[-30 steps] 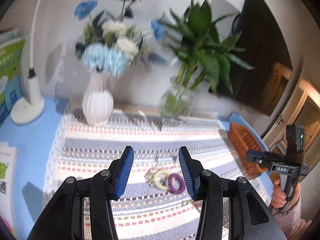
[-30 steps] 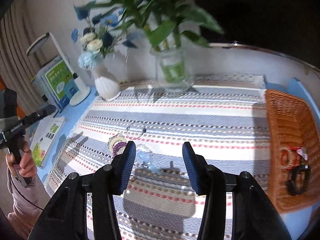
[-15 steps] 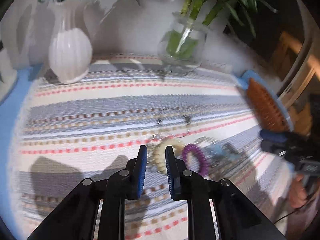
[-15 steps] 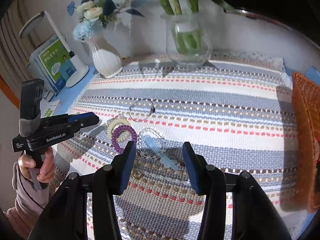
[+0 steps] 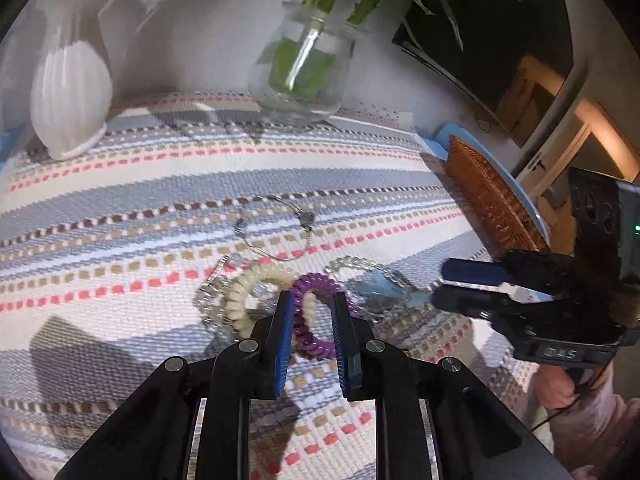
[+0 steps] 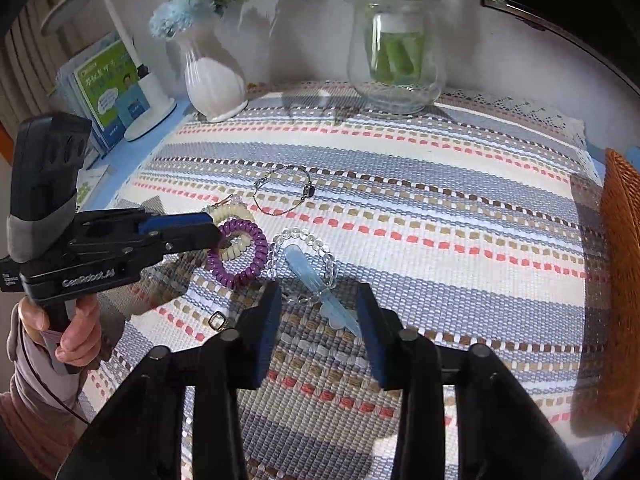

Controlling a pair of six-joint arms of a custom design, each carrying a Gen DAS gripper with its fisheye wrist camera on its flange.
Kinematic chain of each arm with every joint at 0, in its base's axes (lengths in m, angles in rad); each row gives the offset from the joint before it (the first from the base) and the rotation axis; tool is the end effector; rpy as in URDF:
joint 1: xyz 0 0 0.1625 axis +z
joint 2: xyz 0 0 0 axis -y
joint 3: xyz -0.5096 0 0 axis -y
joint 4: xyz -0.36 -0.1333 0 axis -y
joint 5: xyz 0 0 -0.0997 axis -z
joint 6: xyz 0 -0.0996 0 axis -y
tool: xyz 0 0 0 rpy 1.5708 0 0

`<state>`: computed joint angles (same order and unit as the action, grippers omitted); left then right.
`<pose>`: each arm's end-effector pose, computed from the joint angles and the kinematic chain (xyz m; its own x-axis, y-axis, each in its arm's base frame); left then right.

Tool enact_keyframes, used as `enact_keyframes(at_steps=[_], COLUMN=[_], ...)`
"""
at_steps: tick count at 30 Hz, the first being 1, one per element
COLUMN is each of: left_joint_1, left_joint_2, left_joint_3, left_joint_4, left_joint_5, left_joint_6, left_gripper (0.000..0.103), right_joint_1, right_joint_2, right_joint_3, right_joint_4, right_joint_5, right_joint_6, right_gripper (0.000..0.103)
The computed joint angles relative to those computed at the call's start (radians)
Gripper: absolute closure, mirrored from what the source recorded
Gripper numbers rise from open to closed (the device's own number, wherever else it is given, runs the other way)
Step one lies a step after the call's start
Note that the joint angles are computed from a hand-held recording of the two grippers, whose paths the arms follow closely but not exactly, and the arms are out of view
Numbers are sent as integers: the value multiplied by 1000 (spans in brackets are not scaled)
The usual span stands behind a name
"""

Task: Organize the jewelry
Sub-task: 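Grasp the purple coil hair tie with the left tool while the right tool grasps a clear bead bracelet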

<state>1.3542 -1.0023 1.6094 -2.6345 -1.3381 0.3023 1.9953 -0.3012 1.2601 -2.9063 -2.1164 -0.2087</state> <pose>0.0017 -0.7194 0.3435 -0.8707 0.3658 -0.3289 0.4736 0.8041 -0.3593 0.4111 -0.7113 -0.0235 -0.7596 -0.3499 0.5483 -0.5524 0.7921 -0.2598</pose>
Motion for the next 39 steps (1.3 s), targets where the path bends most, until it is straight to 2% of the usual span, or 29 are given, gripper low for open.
enact_keyframes(at_steps=[1,3,5,8,9,10,11,13,14,16,20,21,23,24,26,30,32,39], left_joint_1=[0,0,4,12,16,20,26,33,34,23,-6,-8,-13,-11,-4,2,0,13], left_joint_2=[2,3,6,3,2,2,2,-1,-1,1,9,13,18,19,20,16,8,-20], left_joint_3=[-1,-2,-8,-12,-16,-21,-30,-31,-30,-22,10,10,11,9,0,5,20,41], left_joint_4=[-2,-1,8,15,20,30,46,54,55,55,10,10,1,3,14,0,-28,-100], left_joint_5=[2,0,-7,-33,-43,-57,-77,-107,-113,-81,16,26,51,52,42,26,16,-62], left_joint_6=[2,3,-6,-12,-17,-24,-36,-50,-49,-35,5,9,13,11,-3,-7,3,-6], left_gripper=[84,83,80,78,78,75,66,57,57,57,57,58,70,72,88,93,93,93], right_joint_1=[0,-5,-18,-27,-32,-36,-38,-38,-36,-35,-36,-35,-28,-24,-14,-2,-3,-1], right_joint_2=[7,14,22,42,45,45,47,55,62,74,78,80,87,90,102,122,123,104], right_joint_3=[-14,-36,-73,-126,-137,-142,-148,-161,-168,-185,-186,-186,-186,-186,-191,-200,-199,-156], right_joint_4=[9,29,72,124,142,157,173,182,179,186,179,175,164,160,150,118,112,55], right_joint_5=[-8,-6,15,-4,9,26,38,31,19,-6,-6,-13,-37,-46,-75,-115,-110,-96], right_joint_6=[-2,0,12,21,18,18,20,9,0,-11,-27,-35,-56,-68,-103,-153,-152,-128], right_gripper=[72,78,78,79,79,79,79,79,79,79,79,79,78,78,78,79,95,95])
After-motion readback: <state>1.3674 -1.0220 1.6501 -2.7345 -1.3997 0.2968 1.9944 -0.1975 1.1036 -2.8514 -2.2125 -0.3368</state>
